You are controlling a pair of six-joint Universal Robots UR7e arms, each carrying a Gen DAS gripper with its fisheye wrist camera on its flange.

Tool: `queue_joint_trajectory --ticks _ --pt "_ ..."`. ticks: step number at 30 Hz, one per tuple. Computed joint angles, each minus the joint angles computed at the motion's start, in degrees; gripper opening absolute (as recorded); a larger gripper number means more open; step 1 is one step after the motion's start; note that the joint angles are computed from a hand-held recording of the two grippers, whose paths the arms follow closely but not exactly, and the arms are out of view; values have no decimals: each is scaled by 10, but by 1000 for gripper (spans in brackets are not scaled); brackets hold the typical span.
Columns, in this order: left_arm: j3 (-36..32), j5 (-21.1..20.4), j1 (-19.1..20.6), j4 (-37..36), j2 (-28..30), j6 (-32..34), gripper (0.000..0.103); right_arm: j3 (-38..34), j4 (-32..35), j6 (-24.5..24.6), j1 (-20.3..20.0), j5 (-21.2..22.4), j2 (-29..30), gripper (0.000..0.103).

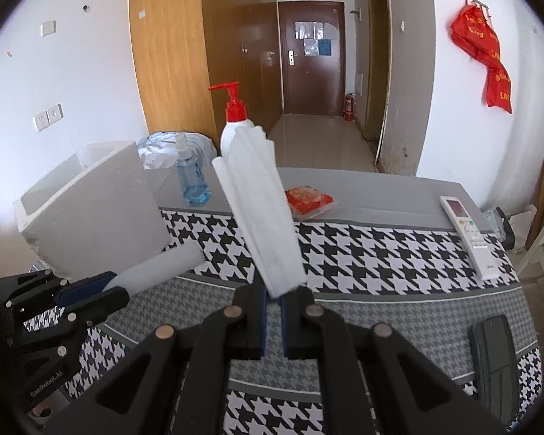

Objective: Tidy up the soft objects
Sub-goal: 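Carry napkins with right tool and foam tube with left tool over foam box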

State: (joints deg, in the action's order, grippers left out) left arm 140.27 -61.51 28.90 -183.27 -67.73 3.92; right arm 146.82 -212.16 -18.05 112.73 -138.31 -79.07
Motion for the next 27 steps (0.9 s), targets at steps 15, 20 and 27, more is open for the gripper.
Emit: queue_joint_trajectory --ticks 15,20,27 --pt "9 5 -17 -8 -36 5 15 2 -24 2 37 -20 3 8" --pt "8 9 -21 -8 -46 7 15 0 -35 -5 49 -25 6 8" --pt "9 15 -25 -19 -56 7 15 -5 -46 -14 61 -27 12 9"
